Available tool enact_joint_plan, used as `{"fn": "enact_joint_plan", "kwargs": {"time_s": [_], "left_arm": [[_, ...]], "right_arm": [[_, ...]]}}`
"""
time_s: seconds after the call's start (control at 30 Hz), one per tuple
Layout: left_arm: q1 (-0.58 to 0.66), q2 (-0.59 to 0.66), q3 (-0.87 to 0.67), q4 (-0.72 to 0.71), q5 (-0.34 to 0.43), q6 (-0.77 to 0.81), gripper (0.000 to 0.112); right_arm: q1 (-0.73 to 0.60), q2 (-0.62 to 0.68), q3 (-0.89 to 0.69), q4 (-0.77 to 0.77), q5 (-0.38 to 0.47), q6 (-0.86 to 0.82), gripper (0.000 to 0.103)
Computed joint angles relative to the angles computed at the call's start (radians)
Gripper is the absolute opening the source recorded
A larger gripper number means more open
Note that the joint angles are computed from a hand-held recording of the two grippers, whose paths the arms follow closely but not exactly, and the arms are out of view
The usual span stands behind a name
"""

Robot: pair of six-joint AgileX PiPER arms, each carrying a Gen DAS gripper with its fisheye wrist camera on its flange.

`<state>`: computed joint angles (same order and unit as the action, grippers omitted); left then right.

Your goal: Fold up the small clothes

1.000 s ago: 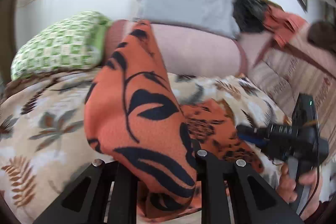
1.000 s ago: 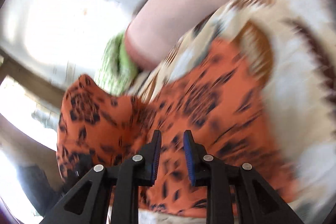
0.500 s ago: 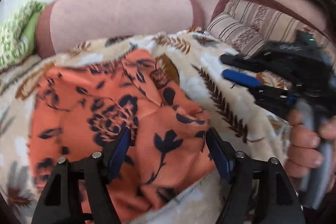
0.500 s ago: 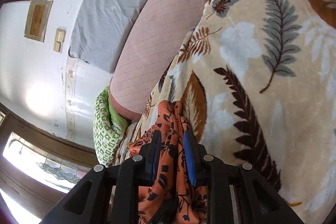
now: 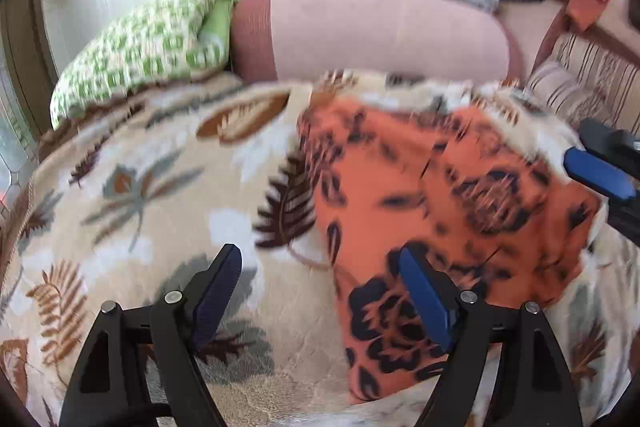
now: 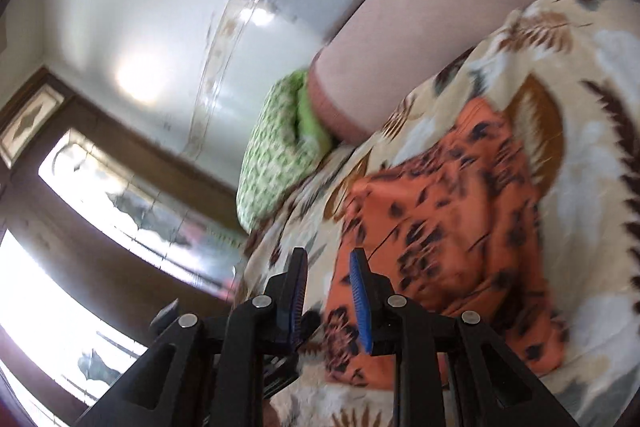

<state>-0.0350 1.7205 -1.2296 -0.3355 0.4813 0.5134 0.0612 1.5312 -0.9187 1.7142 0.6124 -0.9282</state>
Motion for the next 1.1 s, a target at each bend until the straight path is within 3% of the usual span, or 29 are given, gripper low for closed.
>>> {"fn": "enact_joint_plan", "kwargs": {"time_s": [0.07, 0.17, 0.23, 0.3, 0.33, 0.6, 0.73, 0.87, 0.97, 1.03, 1.1], "left_arm": [[0.007, -0.003, 0.026, -0.029, -0.017, 0.045, 0.082], [-0.009, -0.002, 0.037, 0.031, -0.028, 0.024, 0.084], [-0.015, 0.017, 0.028, 0.032, -0.018, 0.032, 0.086], [-0.024, 0.032, 0.023, 0.051, -0.02, 0.031, 0.086], [-0.026, 0.037, 0.02, 0.051, -0.02, 0.033, 0.086], [0.063, 0.052, -0.046, -0.183, 0.106, 0.227, 0.086], [0.064, 0.062, -0.054, -0.197, 0.083, 0.241, 0.086], [0.051, 0.089, -0.074, -0.173, 0.076, 0.248, 0.086], [0.051, 0.113, -0.097, -0.178, 0.092, 0.251, 0.087], [0.061, 0.115, -0.107, -0.196, 0.107, 0.257, 0.088], [0.07, 0.095, -0.097, -0.211, 0.101, 0.26, 0.087]], "right_arm": [[0.04, 0.031, -0.03, -0.097, -0.016, 0.084, 0.025], [0.091, 0.034, -0.033, -0.393, -0.185, 0.371, 0.024], [0.068, 0.032, 0.004, -0.537, -0.248, 0.542, 0.02], [-0.003, 0.065, 0.019, -0.528, -0.194, 0.592, 0.004], [-0.017, 0.082, 0.016, -0.519, -0.175, 0.599, 0.002], [0.069, 0.07, -0.181, -0.91, -0.217, 0.941, 0.009], [0.068, 0.26, -0.497, -1.159, -0.089, 1.18, 0.009], [0.024, 0.565, -0.895, -1.183, 0.149, 1.284, 0.01], [0.003, 0.783, -1.145, -1.245, 0.345, 1.433, 0.004], [-0.038, 0.777, -1.135, -1.138, 0.37, 1.417, 0.006], [-0.045, 0.676, -1.003, -1.115, 0.305, 1.363, 0.008]]}}
